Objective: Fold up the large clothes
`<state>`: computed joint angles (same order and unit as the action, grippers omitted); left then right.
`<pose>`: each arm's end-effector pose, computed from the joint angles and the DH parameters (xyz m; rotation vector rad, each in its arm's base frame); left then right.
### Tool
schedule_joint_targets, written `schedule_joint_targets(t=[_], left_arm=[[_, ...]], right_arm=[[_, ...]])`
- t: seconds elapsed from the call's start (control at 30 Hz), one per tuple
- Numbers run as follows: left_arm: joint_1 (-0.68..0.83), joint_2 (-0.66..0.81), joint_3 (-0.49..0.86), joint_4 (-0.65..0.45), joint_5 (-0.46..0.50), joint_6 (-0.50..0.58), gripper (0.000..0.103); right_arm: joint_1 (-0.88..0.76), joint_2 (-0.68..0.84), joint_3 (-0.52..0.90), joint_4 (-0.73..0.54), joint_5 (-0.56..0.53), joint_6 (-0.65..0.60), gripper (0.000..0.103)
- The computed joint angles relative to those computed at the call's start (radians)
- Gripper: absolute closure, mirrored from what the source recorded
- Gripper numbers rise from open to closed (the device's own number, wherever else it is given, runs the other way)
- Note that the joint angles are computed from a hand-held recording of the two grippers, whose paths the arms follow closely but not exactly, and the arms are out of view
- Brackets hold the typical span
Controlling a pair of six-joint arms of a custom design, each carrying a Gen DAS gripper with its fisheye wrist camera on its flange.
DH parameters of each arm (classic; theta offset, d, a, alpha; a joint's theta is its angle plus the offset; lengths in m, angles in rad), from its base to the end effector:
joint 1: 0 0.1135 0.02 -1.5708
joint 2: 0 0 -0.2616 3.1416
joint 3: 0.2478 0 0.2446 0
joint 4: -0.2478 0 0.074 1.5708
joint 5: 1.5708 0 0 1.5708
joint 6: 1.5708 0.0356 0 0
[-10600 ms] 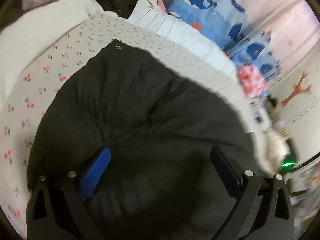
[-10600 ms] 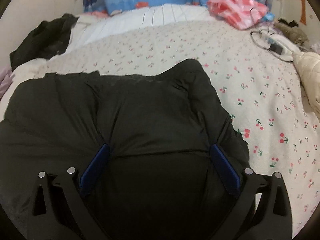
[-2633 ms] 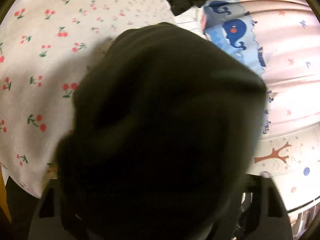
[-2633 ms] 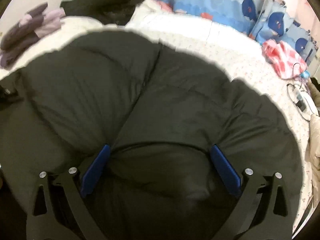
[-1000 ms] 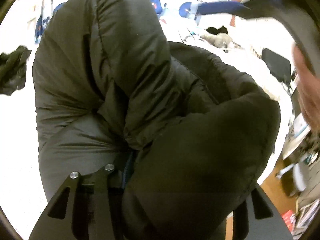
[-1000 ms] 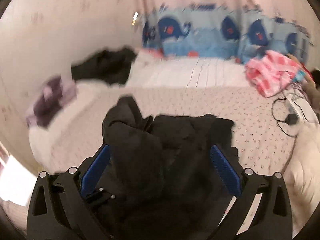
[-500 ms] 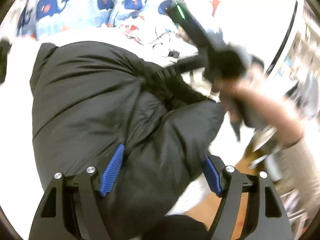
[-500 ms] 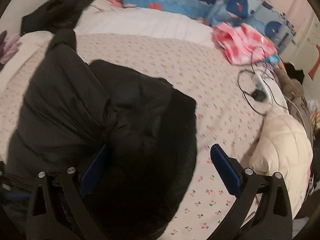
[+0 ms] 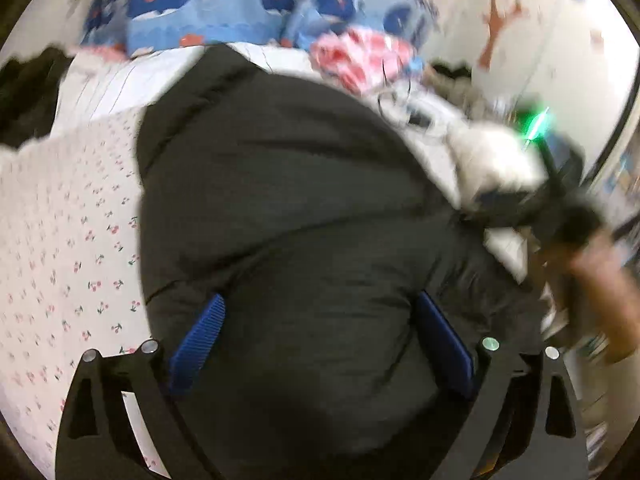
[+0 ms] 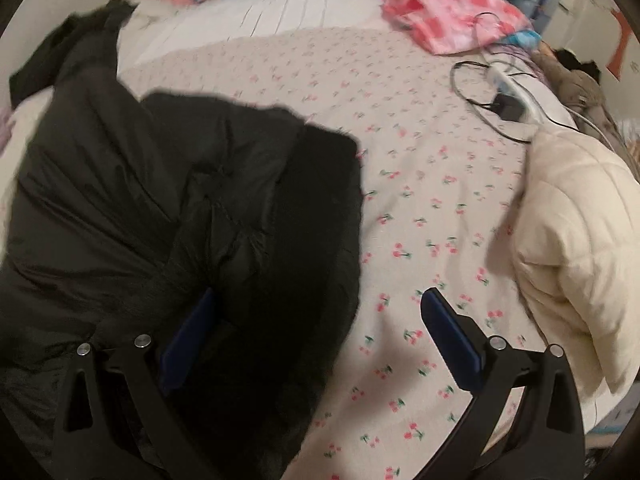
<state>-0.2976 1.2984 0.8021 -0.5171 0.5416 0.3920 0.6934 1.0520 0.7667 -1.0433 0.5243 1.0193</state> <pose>0.2260 -0.0885 0.2166 1.0269 2.2745 -0.6563 0.1343 0.0885 0.2297 0.5022 2.5348 -0.2166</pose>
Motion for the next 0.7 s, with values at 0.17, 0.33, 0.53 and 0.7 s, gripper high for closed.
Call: schedule_joint_targets(t=[0.17, 0.33, 0.53, 0.7], left_arm=[[0.003, -0.074, -0.089, 0.046, -0.04, 0.037, 0.012], [0.009, -0.152, -0.125, 0.028, -0.063, 0.058, 0.012], [0.009, -0.253, -0.156, 0.014, -0.089, 0.095, 0.01], [0.003, -0.323, -0.195, 0.024, -0.106, 0.114, 0.01]], right_arm=[[0.221, 0.012, 0.111, -0.067, 0.14, 0.121, 0.006], [0.058, 0.013, -0.08, 0.173, 0.018, 0.021, 0.006], [0.075, -0.053, -0.217, 0.269, 0.025, 0.131, 0.006], [0.088, -0.078, -0.238, 0.258, 0.04, 0.168, 0.006]])
